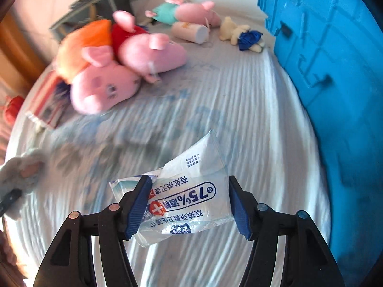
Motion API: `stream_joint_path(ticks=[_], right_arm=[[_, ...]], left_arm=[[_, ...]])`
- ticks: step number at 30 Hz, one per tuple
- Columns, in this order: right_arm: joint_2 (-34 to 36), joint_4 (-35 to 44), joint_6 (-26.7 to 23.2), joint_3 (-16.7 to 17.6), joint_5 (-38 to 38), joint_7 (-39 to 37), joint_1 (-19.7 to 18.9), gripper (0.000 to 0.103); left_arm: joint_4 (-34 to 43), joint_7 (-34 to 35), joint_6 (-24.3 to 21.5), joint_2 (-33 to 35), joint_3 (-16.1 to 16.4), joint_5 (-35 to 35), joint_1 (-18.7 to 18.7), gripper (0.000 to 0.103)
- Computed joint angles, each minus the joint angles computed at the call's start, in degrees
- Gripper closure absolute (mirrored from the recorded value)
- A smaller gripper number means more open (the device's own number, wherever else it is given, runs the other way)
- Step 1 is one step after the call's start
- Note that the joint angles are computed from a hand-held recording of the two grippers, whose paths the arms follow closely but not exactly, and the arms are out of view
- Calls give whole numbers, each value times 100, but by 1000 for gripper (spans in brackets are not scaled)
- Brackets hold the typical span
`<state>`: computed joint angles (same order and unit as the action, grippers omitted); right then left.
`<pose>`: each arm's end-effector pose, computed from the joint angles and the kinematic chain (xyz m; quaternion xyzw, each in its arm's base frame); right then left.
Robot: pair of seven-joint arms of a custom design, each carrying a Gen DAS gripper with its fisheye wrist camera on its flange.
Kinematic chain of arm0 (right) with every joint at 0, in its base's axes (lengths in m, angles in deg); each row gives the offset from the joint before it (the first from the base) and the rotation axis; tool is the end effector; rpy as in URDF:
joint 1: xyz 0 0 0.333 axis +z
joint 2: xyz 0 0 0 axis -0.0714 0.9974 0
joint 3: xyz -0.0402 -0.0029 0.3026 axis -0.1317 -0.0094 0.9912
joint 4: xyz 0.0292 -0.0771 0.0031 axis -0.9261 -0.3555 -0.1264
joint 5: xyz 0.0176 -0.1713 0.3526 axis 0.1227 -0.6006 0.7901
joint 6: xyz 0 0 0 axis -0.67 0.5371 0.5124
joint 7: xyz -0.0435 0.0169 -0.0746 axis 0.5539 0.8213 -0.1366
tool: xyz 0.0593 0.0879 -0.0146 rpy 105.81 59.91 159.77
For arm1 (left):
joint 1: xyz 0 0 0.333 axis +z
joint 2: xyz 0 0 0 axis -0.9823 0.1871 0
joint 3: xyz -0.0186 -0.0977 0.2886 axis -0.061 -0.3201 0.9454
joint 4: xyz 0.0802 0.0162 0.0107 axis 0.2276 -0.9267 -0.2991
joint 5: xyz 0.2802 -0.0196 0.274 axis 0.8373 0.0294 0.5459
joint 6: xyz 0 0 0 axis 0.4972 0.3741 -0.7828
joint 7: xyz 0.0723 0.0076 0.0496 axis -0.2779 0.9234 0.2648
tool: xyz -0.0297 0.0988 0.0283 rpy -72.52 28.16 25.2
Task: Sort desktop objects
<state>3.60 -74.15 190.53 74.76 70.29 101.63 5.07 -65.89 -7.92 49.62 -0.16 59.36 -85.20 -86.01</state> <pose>0.5631 0.1072 0.5288 -0.6938 0.6914 -0.1052 0.1715 0.4780 -0.1240 0.5396 -0.7766 0.5850 -0.1909 0.1353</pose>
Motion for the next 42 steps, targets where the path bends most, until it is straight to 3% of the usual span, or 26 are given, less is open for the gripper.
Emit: stream_joint_path(ticks=[7,8,13,20,22,28,30,32,37,42], right_arm=[[-1323,-777,310,131,-191,54,126,40],[-1347,-774,393,272,-190,78,12,40],[-2298,-1240,673,315,-171,-89,-106,40],[-3169,-1404,836,356,-175,-378,-413,40],[-3366,-1415,916,337,-164,-455,-518,40],[-3770,-1501,1244,280,-88,-588,-835,40],[-3952,-1562,1414,312,-136,-556,-1045,40],[-4101,-1589,1497,335,-230,-493,-1321,40],[-4349,-1643,1463,212,-414,-289,-2029,40],[-4344,-1636,1415,150,-687,-59,-2730,40]], left_arm=[[-214,112,244,-605,-237,131,-361,72],[-222,80,294,-667,-283,183,-391,72],[-76,33,552,-811,-446,396,-591,72],[390,-15,905,-670,-645,607,-820,73],[559,-44,1075,-564,-698,693,-852,85],[1197,-378,866,-68,-941,1111,-808,85],[1288,-519,582,56,-980,1183,-815,75],[1317,-577,217,165,-962,1163,-856,47],[904,-731,-351,117,-825,948,-939,41],[473,-923,-478,130,-668,526,-965,41]])
